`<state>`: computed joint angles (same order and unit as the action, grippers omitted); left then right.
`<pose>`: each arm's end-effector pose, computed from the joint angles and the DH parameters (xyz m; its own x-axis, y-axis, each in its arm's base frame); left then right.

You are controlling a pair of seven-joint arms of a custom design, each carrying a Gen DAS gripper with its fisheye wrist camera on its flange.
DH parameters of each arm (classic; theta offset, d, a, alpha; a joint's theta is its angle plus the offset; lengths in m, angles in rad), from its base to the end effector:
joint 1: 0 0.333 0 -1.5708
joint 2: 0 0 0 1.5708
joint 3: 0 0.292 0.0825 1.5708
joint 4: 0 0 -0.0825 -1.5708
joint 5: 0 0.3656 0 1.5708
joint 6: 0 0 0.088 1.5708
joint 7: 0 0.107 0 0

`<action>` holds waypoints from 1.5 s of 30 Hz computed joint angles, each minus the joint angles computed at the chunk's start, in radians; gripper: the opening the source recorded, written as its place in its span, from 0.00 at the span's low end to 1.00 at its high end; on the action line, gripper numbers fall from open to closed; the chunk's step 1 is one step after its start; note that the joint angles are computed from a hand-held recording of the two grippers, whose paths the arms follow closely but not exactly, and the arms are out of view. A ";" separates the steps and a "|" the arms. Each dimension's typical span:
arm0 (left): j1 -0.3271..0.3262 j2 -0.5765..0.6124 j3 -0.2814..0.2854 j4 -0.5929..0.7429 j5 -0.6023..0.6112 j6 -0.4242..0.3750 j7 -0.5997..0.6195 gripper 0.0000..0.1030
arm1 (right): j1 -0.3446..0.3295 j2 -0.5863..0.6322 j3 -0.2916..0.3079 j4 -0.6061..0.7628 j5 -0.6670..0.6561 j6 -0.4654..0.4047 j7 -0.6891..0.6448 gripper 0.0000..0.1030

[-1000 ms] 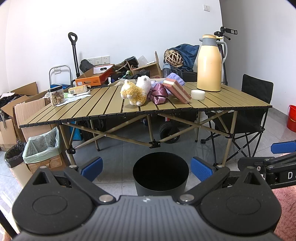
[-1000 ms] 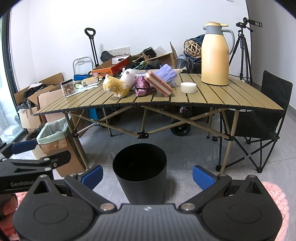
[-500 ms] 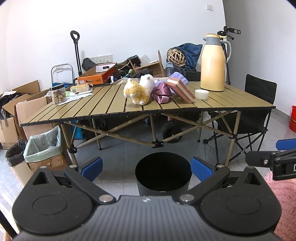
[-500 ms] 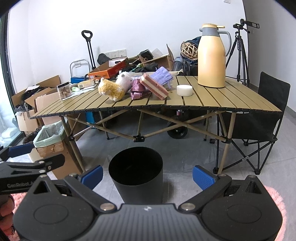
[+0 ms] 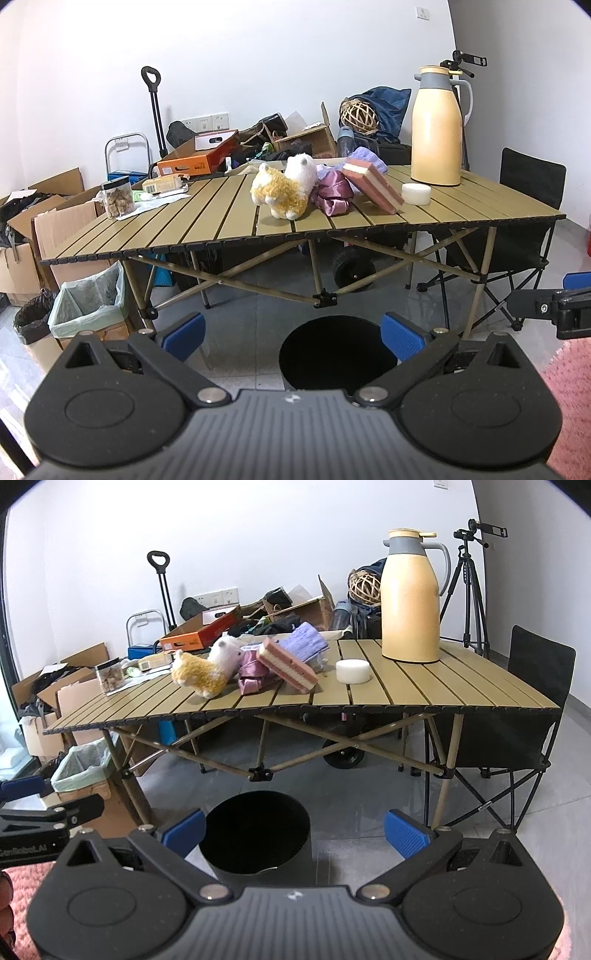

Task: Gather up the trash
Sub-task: 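Reach the left tool to the yellow plush while the right tool reaches the pink sponge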

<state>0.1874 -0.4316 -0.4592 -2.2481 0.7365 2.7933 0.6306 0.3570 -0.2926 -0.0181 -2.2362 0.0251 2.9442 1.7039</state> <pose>0.4419 -0.1892 0.5960 0.0829 -0.9920 -0.0951 -0.4638 0.0460 -0.8848 0.4752 0.1647 0.5963 0.2527 -0.9574 -0.1400 -0.5570 -0.0257 -0.8301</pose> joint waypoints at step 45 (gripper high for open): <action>-0.300 0.892 0.354 1.045 0.081 -0.150 0.193 1.00 | -0.149 0.871 0.164 1.048 0.031 -0.082 -0.122 1.00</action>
